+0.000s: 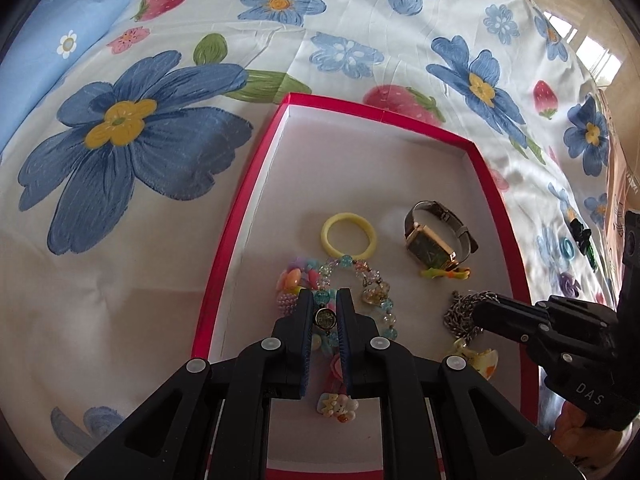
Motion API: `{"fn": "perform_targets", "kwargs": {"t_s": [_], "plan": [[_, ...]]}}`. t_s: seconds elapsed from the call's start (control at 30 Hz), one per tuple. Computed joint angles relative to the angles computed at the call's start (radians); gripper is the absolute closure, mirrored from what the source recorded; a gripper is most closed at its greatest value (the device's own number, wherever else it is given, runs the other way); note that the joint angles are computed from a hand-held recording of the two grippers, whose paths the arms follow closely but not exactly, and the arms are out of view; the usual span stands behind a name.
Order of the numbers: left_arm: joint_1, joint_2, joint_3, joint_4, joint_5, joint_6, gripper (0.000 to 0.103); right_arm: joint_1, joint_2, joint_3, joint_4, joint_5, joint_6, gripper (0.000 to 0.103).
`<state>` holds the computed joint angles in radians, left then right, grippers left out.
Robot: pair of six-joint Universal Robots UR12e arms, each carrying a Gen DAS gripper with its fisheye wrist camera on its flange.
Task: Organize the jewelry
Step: 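Carry the bracelet and silver chain into the red box and open both tools, then move both tools toward the gold ring and the purple bow hair tie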
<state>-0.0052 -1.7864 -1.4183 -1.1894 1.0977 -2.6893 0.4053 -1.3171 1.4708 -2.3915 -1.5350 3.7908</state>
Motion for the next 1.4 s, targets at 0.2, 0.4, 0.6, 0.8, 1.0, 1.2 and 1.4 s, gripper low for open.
{"fn": "perform_targets", "kwargs": {"t_s": [0.2, 0.4, 0.6, 0.8, 1.0, 1.2, 1.4], "plan": [[-0.003, -0.003, 0.002, 0.003, 0.010, -0.003, 0.092, 0.001, 0.006, -0.010, 0.020, 0.000, -0.009, 0.095], [-0.005, 0.000, 0.001, 0.002, 0.017, -0.008, 0.089, 0.000, 0.008, -0.010, 0.011, 0.006, -0.003, 0.093], [-0.003, 0.008, -0.003, 0.012, 0.014, -0.011, 0.079, 0.000, -0.001, -0.003, -0.004, -0.001, 0.010, 0.091], [0.002, 0.019, -0.006, 0.013, 0.007, -0.009, 0.063, -0.002, -0.029, 0.024, -0.051, -0.023, 0.043, 0.070], [0.011, 0.056, -0.033, 0.053, -0.004, -0.012, 0.051, 0.006, -0.085, 0.077, -0.098, -0.083, 0.077, 0.068], [0.014, 0.096, -0.051, 0.046, -0.044, 0.028, 0.049, 0.009, -0.164, 0.153, -0.100, -0.175, 0.148, 0.066], [0.008, 0.126, -0.061, 0.015, -0.083, 0.090, 0.047, 0.009, -0.237, 0.217, -0.072, -0.254, 0.212, 0.065]]}}
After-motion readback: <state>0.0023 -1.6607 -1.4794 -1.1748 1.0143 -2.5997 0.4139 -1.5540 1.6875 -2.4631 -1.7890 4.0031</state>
